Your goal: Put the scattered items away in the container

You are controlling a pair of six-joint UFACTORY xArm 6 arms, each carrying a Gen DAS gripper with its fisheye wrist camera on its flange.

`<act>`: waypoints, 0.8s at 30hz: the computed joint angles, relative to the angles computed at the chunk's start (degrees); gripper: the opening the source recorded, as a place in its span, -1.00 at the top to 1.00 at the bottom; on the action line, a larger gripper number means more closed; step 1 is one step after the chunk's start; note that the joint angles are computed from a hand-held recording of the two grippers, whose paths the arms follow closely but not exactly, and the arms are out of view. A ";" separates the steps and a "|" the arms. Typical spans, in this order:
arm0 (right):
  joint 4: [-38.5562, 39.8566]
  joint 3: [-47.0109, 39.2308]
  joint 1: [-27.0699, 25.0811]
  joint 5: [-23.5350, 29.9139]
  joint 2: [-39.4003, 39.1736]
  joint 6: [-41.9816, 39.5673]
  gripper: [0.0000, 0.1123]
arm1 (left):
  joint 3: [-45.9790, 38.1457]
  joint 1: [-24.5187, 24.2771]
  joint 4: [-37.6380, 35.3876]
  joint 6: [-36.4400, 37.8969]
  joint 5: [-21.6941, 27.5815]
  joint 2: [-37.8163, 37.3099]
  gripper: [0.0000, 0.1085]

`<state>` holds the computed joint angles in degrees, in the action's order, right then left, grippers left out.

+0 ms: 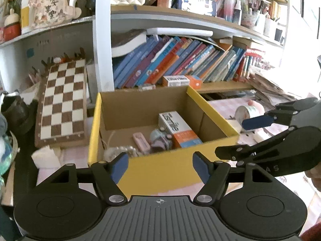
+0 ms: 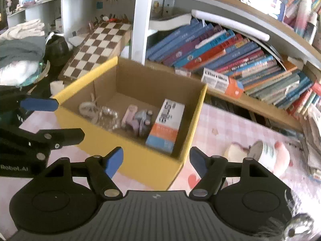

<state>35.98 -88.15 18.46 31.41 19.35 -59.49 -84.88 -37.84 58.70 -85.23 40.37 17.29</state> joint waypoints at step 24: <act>0.99 19.27 -3.40 -5.31 -10.86 0.79 -0.59 | 1.31 -5.05 -7.25 -1.09 2.08 1.21 -0.56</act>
